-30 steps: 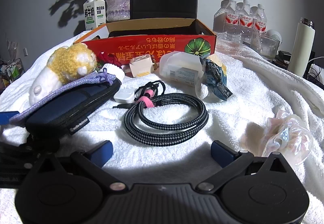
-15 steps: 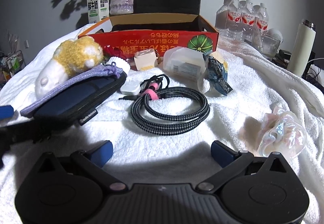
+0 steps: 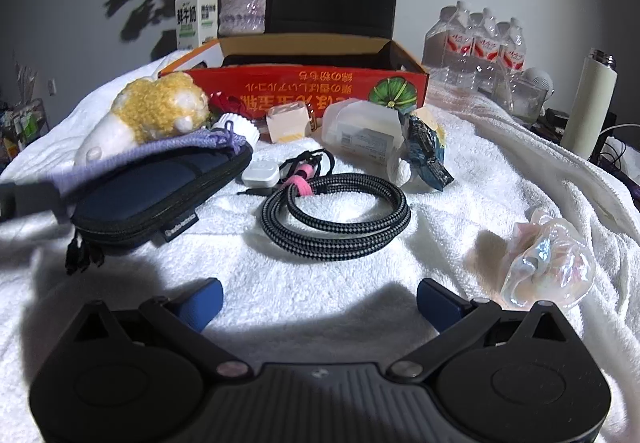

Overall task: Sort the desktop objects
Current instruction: 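Grasp the plush hamster with the left tool while the right tool grasps the blue snack packet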

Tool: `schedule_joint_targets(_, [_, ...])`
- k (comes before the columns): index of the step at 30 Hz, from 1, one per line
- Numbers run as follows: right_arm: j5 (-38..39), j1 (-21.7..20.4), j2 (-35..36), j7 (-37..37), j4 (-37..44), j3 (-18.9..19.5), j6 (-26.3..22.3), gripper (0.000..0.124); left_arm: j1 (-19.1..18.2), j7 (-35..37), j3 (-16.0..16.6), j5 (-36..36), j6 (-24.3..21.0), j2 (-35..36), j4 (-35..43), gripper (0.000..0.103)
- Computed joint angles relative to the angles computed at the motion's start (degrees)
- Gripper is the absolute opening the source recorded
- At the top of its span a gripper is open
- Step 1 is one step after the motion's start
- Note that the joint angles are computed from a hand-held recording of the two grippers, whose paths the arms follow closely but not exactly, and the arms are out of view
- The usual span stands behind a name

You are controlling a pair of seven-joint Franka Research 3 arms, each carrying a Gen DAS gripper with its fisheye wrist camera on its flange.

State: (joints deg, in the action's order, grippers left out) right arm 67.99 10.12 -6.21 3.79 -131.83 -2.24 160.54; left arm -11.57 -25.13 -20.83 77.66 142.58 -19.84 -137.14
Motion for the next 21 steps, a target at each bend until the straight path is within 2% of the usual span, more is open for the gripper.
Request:
schedule_joint_targets(1, [-1.3, -0.3, -0.6, 1.1, -0.1, -0.1, -0.9, 0.1, 0.3, 0.5, -0.1, 0.3, -1.1, -0.3, 0.2, 0.103])
schedule_joint_targets(2, [0.9, -0.3, -1.4, -1.1, 0.0, -0.8, -2.1, 0.098, 0.6, 1.0, 0.2, 0.9, -1.4, -0.5, 0.4, 0.103])
schedule_joint_targets(5, [11.5, -0.2, -2.6, -10.9, 1.6, -2.7, -5.8, 0.098, 2.0, 4.1, 1.3, 1.5, -2.2, 1.3, 2.6, 0.103])
schedule_joint_targets(6, [14.2, -0.4, -2.1, -12.8, 2.7, -2.7, -5.8, 0.098, 2.4, 4.3, 2.1, 1.8, -1.5, 1.9, 3.2, 0.102])
schedule_joint_targets(8, [18.9, -1.0, 0.0, -14.8, 5.6, -2.3, -4.8, 0.096, 3.5, 2.5, 4.1, 3.1, 3.0, 1.6, 3.4, 0.101])
schedule_joint_targets(10, [18.6, -1.8, 3.1, -11.5, 9.1, -1.4, -3.5, 0.094, 4.9, 1.3, 5.4, 5.7, 7.2, 1.8, 3.8, 0.101])
schedule_joint_targets(13, [17.0, -3.0, 9.0, -6.1, 15.3, -0.1, -2.9, 0.084, 6.3, 4.6, 6.2, 9.6, 11.8, 6.0, 6.5, 0.101])
schedule_joint_targets(14, [15.7, -3.3, 11.0, -3.8, 17.3, 0.5, -2.3, 0.078, 6.3, 6.5, 6.8, 8.2, 12.8, 7.8, 7.6, 0.1])
schedule_joint_targets(16, [12.4, -4.1, 14.7, 1.5, 20.9, 1.5, -1.6, 0.069, 6.3, 11.9, 7.9, 4.2, 15.3, 11.2, 9.3, 0.091])
schedule_joint_targets(17, [11.5, -4.6, 15.9, 3.3, 22.3, 2.1, -2.0, 0.058, 6.3, 13.0, 8.1, 3.4, 15.8, 12.3, 9.8, 0.09])
schedule_joint_targets(18, [10.4, -5.2, 16.8, 5.2, 23.2, 2.6, -2.4, 0.039, 6.3, 12.8, 8.3, 3.5, 16.7, 13.1, 10.1, 0.086])
schedule_joint_targets(19, [9.9, -5.7, 17.4, 6.9, 23.7, 3.1, -2.7, 0.028, 6.5, 10.9, 8.6, 5.7, 18.0, 13.4, 10.3, 0.074])
schedule_joint_targets(20, [9.9, -6.3, 17.6, 7.6, 24.0, 3.5, -2.8, 0.019, 6.7, 8.2, 8.8, 8.0, 19.2, 13.4, 10.3, 0.068])
schedule_joint_targets(21, [12.0, -7.0, 17.3, 6.2, 23.8, 4.2, -2.5, 0.019, 6.6, 7.5, 8.9, 7.5, 19.0, 13.1, 10.2, 0.054])
